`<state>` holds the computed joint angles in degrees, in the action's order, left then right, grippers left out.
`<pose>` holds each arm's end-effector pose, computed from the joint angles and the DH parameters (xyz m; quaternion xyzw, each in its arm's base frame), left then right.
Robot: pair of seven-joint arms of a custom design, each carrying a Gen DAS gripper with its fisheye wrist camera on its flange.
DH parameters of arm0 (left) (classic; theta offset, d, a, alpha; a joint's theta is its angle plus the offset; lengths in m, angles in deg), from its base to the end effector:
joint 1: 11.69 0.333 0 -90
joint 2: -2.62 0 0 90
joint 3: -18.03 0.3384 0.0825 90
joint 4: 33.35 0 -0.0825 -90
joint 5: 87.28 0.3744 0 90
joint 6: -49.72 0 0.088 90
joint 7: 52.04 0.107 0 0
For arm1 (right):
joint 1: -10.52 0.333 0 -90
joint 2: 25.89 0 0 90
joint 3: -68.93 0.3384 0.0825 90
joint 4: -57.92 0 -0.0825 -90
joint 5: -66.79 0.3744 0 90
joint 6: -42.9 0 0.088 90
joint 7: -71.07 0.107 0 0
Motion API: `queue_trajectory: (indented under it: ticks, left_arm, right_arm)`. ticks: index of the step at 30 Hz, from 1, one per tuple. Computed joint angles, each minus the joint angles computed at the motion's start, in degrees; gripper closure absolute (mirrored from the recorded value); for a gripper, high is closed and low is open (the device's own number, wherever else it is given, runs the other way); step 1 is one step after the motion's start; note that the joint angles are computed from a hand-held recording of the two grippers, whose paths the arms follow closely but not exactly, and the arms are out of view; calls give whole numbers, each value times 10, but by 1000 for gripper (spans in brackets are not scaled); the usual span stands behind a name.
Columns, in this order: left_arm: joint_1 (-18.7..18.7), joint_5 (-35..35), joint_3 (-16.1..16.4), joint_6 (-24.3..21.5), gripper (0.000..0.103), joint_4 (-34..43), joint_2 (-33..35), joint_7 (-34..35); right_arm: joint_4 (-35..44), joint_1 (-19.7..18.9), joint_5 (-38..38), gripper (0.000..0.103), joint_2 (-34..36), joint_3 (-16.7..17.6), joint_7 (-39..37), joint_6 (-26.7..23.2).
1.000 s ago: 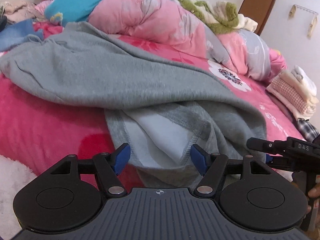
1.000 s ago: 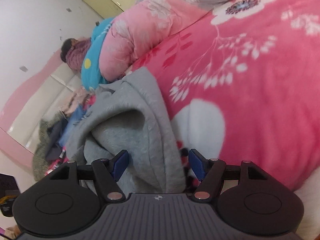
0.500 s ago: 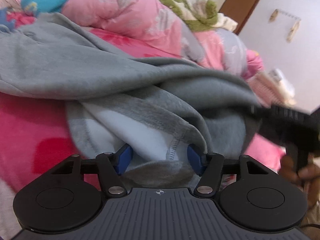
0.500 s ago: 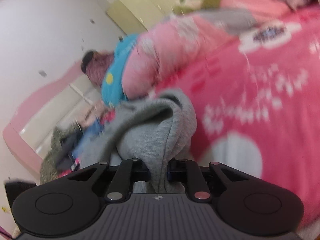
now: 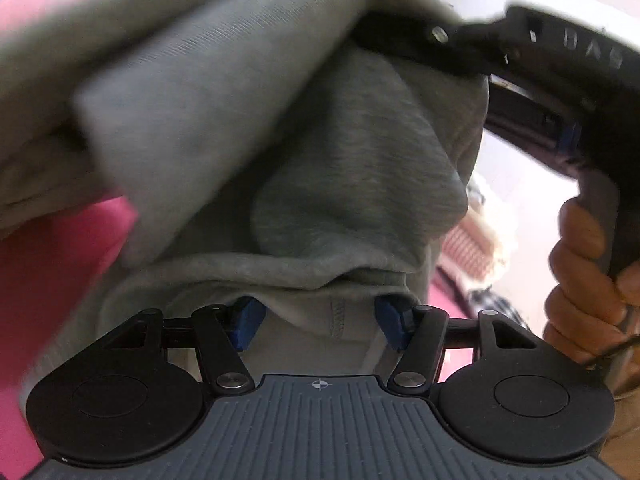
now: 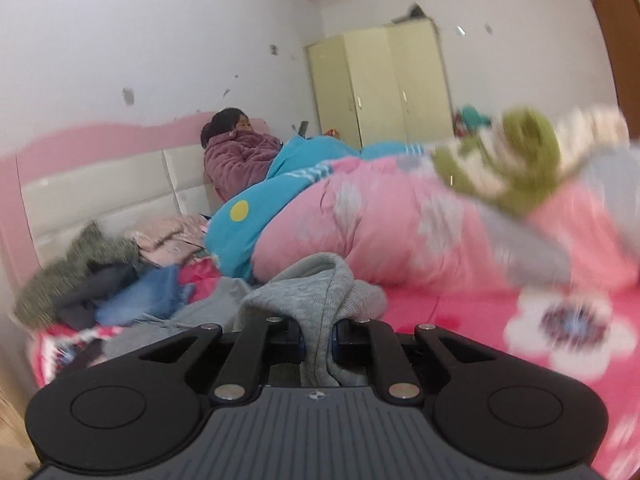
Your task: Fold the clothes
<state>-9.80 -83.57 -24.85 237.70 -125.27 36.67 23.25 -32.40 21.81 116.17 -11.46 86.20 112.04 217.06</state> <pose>0.6303 -0.3630 0.5272 -0.5255 0.6185 -0.5816 0.0554 0.6280 0.2422 0.6456 -0.6911 0.4154 -0.2494 0.5363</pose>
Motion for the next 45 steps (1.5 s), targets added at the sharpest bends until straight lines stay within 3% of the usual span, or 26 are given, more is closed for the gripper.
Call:
queue_trajectory:
  ticks: [2, 6, 11, 13, 15, 18, 20, 21, 23, 26, 28, 31, 35, 39, 42, 45]
  left_arm:
    - [-22, -5, 20, -13, 41, 11, 5, -4]
    - [39, -10, -44, -16, 39, -56, -9, 16]
    - [159, 10, -148, 11, 37, -167, -48, 16]
    - [217, 35, -195, 30, 37, -206, -60, 5]
    - [256, 50, -219, 53, 37, -232, -78, -15]
    - [302, 72, -243, 105, 36, -265, -106, -50]
    - [298, 71, -224, 130, 35, -272, -131, -66]
    - [273, 62, -195, 130, 35, -263, -137, -65]
    - [203, 35, -120, 119, 35, -233, -144, -52]
    - [92, -7, -1, 97, 35, -181, -140, -30]
    - [57, -3, 39, 79, 35, -141, -119, -27]
    - [54, 30, 48, 50, 35, -104, -96, -35]
    - [119, 84, -20, 32, 35, -99, -63, -42]
    - [143, 97, -39, 31, 35, -111, -56, -50]
    - [162, 98, -54, 28, 35, -118, -50, -59]
    - [164, 92, -48, 31, 35, -130, -55, -71]
  right_arm:
    - [4, 13, -51, 91, 5, -19, 5, 5]
    - [-30, 7, -109, 91, -3, -24, 11, 12]
    - [-93, -19, -81, 91, -25, -10, -5, 6]
    - [-111, -34, -30, 91, -38, 2, -34, -12]
    - [-134, -34, 3, 91, -57, -4, -56, -39]
    - [-172, -10, -28, 88, -81, -33, -37, -68]
    - [-200, 14, -76, 85, -94, -54, -8, -68]
    - [-213, 25, -92, 82, -100, -62, -1, -63]
    - [-236, 41, -102, 75, -114, -73, -4, -51]
    - [-251, 54, -44, 65, -139, -84, -54, -57]
    - [-256, 63, 0, 63, -158, -99, -87, -73]
    - [-248, 72, 60, 62, -173, -126, -102, -104]
    - [-192, 59, 146, 62, -148, -148, -43, -152]
    - [-124, 34, 191, 62, -97, -139, 10, -172]
    - [-84, 26, 169, 64, -67, -123, 19, -178]
    - [-59, 45, 33, 64, -40, -122, 136, -126]
